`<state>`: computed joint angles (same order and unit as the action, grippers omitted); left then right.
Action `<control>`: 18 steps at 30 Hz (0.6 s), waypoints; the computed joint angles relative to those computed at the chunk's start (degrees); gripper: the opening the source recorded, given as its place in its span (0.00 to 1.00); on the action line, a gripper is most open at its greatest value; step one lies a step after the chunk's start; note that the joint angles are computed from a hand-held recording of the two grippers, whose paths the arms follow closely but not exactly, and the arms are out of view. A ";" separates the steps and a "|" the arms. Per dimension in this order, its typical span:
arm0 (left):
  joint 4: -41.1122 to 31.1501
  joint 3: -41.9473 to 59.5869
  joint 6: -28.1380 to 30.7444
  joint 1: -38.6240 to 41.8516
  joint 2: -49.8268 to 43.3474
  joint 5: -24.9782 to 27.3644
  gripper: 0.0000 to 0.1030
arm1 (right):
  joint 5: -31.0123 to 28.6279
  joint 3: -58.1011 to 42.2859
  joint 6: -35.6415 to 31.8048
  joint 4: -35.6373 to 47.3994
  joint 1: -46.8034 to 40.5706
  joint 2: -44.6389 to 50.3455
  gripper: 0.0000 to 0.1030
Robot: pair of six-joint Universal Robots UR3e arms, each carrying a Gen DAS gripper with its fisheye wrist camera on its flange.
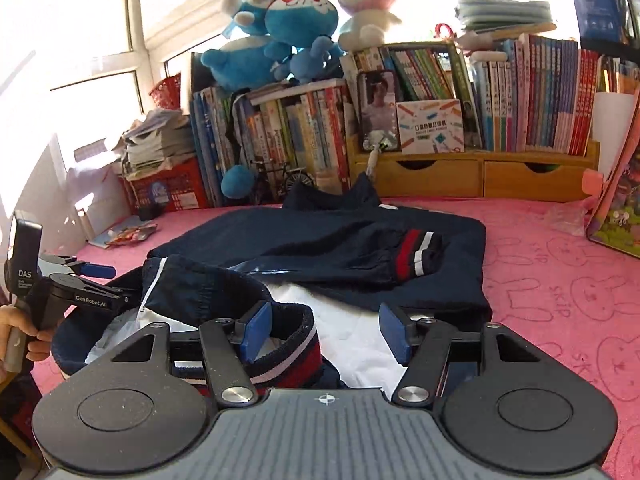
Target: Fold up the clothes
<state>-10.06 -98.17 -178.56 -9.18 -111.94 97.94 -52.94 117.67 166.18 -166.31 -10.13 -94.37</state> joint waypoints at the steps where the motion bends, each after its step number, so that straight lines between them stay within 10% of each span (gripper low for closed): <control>1: -0.02 -0.01 0.08 0.32 -0.10 -0.45 0.96 | 2.05 0.83 -2.11 0.48 -1.34 -1.35 0.66; 4: -0.91 0.62 0.76 1.24 -0.24 -2.19 0.97 | 5.12 -0.11 -10.62 8.57 -3.07 -3.65 0.75; 9: -3.47 -1.47 0.62 7.28 4.38 -16.57 0.97 | -13.43 -3.69 -23.92 11.07 12.98 0.96 0.75; 18: -0.48 -10.41 8.46 13.35 14.59 -25.41 1.00 | -19.98 -19.26 -8.27 6.50 20.10 19.95 0.65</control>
